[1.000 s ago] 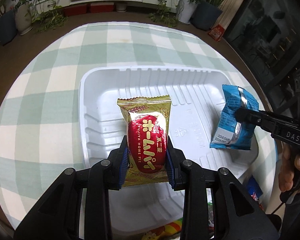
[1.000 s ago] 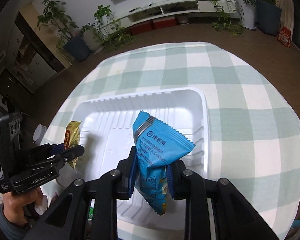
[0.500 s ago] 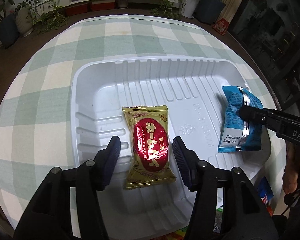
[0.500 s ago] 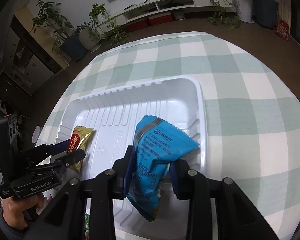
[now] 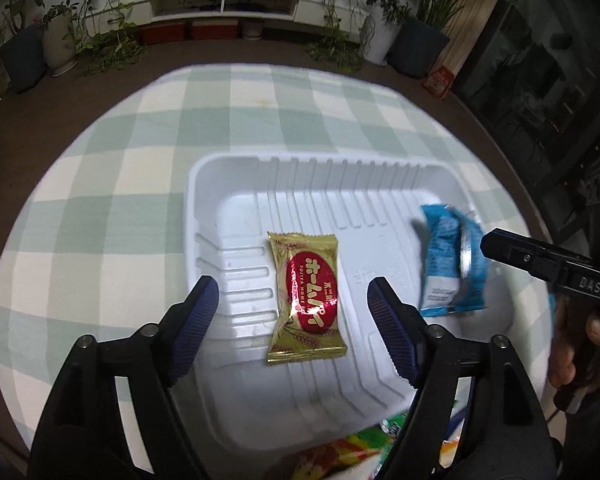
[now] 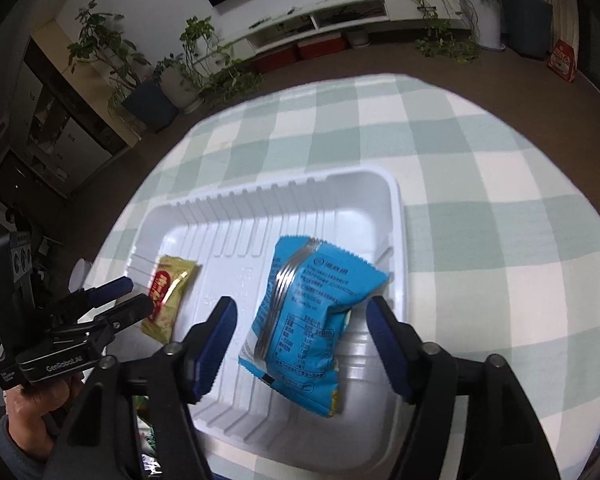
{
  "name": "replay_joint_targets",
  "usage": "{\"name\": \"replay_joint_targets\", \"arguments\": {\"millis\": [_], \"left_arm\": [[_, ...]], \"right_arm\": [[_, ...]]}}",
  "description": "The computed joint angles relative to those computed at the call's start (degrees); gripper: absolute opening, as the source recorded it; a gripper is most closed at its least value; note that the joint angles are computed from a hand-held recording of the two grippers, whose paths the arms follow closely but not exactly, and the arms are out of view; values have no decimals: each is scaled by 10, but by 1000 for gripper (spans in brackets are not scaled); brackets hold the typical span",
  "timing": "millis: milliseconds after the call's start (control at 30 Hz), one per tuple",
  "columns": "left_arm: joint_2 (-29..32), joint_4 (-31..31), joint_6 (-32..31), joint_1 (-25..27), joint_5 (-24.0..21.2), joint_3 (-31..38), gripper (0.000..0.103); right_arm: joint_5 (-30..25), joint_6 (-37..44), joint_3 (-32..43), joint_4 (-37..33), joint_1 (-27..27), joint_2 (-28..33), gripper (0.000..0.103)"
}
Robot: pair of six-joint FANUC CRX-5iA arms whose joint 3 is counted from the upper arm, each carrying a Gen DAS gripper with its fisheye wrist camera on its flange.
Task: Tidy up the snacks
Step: 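Withdraw both grippers from the tray back toward the snack pile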
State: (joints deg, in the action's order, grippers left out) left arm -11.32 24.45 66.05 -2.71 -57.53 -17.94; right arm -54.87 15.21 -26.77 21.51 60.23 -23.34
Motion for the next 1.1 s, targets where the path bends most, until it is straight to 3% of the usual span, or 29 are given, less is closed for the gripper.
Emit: {"name": "replay_joint_targets", "arguments": {"millis": [167, 267, 367, 433, 500, 600, 700, 800, 867, 933, 1100], "left_arm": [[-81, 97, -90, 58, -21, -40, 100], [-161, 195, -174, 114, -36, -95, 103], [-241, 251, -236, 166, -62, -142, 103], [-288, 255, -254, 212, -117, -159, 103], [-323, 211, -256, 255, -185, -160, 103], [-388, 188, -332, 341, -275, -201, 103], [-430, 170, -419, 444, -367, -231, 103], [-430, 161, -502, 516, -425, -241, 103], [-409, 155, -538, 528, -444, -234, 102], [-385, 145, -561, 502, -422, -224, 103], [-320, 107, -576, 380, -347, -184, 103]], "right_arm": [[-10, -76, -39, 77, 46, -77, 80], [-28, -175, -90, 166, 118, -152, 92], [-74, -296, -142, 254, 230, -227, 100], [-118, -390, -174, 307, 323, -264, 101], [-167, -475, -200, 351, 416, -282, 101], [-222, -592, -237, 401, 523, -281, 101], [-230, -666, -260, 418, 570, -265, 98], [-203, -641, -255, 397, 564, -248, 94], [-186, -608, -246, 379, 548, -237, 92], [-183, -612, -253, 383, 547, -240, 92], [-167, -602, -254, 357, 534, -245, 92]]}}
